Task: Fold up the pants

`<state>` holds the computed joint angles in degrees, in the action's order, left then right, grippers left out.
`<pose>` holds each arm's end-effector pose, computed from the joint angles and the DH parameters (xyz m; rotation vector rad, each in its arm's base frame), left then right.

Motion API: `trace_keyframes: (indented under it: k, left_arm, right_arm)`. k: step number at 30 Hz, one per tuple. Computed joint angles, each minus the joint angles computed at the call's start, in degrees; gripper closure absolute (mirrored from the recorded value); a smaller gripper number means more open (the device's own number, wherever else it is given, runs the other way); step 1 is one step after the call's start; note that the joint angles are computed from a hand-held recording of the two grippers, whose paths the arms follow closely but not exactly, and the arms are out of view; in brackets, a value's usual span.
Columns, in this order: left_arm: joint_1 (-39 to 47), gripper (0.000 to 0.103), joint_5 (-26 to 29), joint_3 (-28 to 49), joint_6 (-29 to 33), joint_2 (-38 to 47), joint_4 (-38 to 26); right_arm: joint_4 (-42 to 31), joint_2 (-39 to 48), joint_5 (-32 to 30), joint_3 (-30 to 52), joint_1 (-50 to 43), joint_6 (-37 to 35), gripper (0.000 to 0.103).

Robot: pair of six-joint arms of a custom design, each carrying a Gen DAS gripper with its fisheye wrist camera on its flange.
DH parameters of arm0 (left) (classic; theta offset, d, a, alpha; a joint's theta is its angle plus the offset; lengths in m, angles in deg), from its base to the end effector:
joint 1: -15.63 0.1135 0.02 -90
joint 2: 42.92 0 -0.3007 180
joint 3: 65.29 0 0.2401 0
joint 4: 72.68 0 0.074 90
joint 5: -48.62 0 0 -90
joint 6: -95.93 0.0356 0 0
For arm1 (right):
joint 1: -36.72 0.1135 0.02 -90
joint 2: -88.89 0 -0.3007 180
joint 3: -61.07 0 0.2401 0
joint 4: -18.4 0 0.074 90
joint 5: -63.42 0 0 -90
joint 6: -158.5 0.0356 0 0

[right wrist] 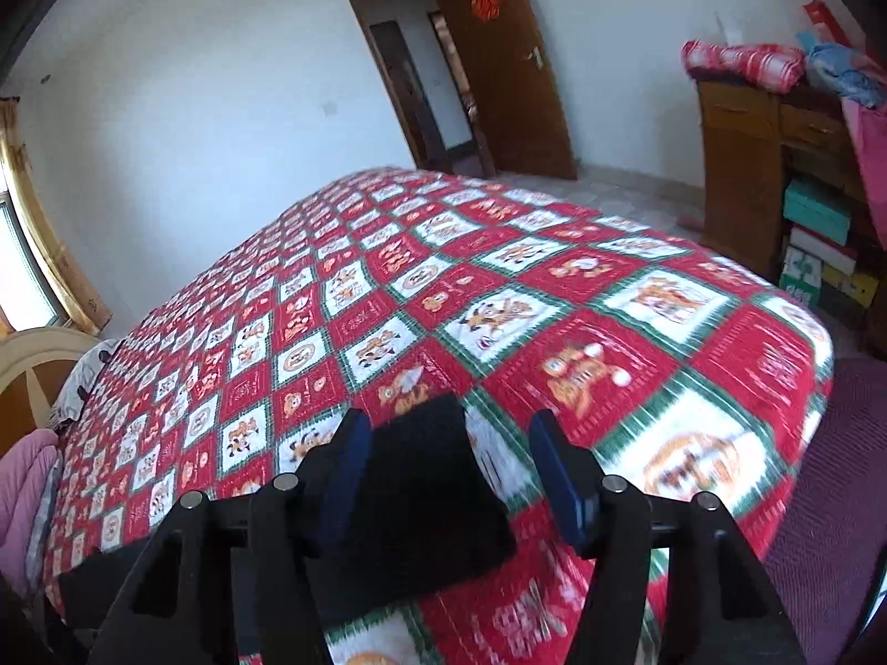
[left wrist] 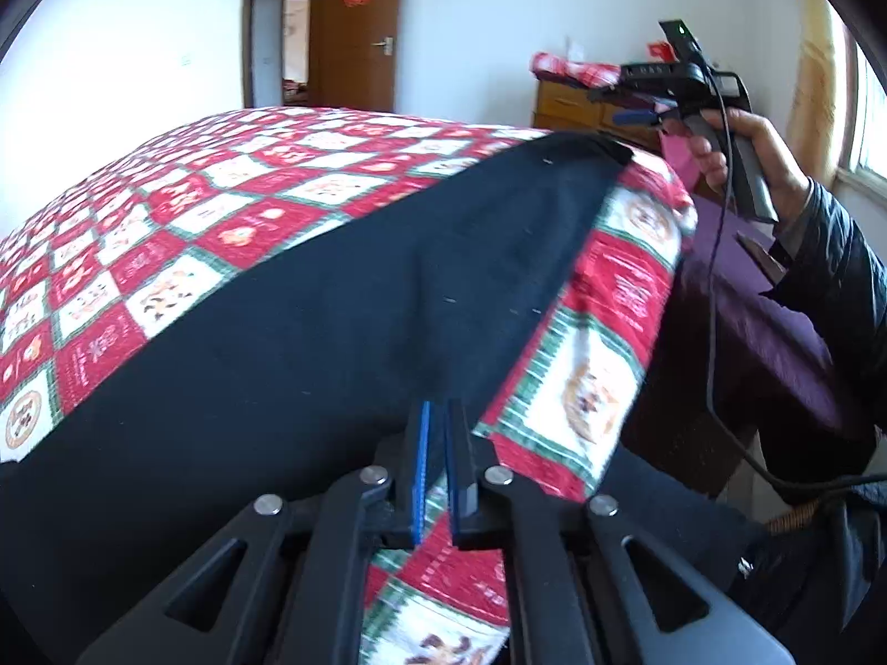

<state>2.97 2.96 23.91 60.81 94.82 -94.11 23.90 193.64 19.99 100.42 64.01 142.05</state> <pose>0.4195 -0.1197 0.0423 1.5024 1.9308 -0.7724 0.2304 0.0898 0.1008 1.0968 1.9206 -0.1471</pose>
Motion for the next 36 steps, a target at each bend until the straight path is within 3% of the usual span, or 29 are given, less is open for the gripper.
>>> trace_keyframes:
  k: [4,6,8,11,14,17,21,22,23,25,28,30,34,36]
  left_arm:
    - [-0.27,0.096,-2.19,3.21,-1.18,3.48,-1.27]
    - [-0.13,0.096,-2.27,2.49,-0.81,3.94,-0.18]
    - [0.02,0.096,-1.65,2.88,-1.27,4.36,-0.39]
    - [0.32,0.095,-0.67,5.20,-2.05,5.44,-3.35]
    - [0.14,0.095,-0.74,4.17,-2.33,5.35,-1.65]
    - [0.17,0.095,-0.47,4.36,-2.94,5.60,-1.64]
    - [0.47,0.095,-0.18,2.88,-3.52,5.06,0.24]
    - [0.46,0.095,-0.37,1.73,-3.75,4.53,1.72]
    - [0.41,0.095,-0.58,0.71,-3.96,4.08,3.20]
    - [0.19,0.092,-0.95,-2.17,-4.03,2.85,7.04]
    - [-0.07,0.079,-0.05,-5.02,-2.64,1.67,9.53]
    - [-0.60,0.062,-0.11,-5.94,-1.58,1.45,9.85]
    - [-1.23,0.060,-1.88,-9.32,-1.32,0.40,14.98]
    - [-0.64,0.058,-1.41,-9.22,-2.33,0.05,15.01]
  right_arm:
    - [3.79,2.68,-9.77,2.67,-8.59,-8.73,0.043]
    - [2.37,5.06,-13.24,5.10,-10.57,-10.59,0.061]
    - [0.13,7.96,-16.87,8.15,-12.39,-12.58,0.094]
    - [0.34,9.57,-16.45,9.35,-12.77,-14.05,0.097]
    - [4.07,8.00,-11.86,7.30,-12.02,-14.88,0.098]
    - [1.17,9.69,-11.71,9.13,-13.63,-15.03,0.098]
    - [-1.00,12.62,-15.22,9.95,-15.63,-13.99,0.096]
    - [-1.33,11.94,-14.25,8.99,-14.93,-12.76,0.091]
    - [-3.31,11.02,-12.99,8.73,-14.13,-11.27,0.071]
    - [-9.38,7.73,-8.42,7.81,-10.83,-6.22,0.041]
    - [-12.20,3.67,-4.10,5.10,-5.44,-0.38,0.040]
    - [-15.06,3.05,-3.98,5.49,-2.43,0.47,0.040]
    - [-25.27,8.61,-6.40,10.84,-2.08,2.44,0.040]
    - [-23.25,9.01,-5.88,9.33,-2.12,2.54,0.040]
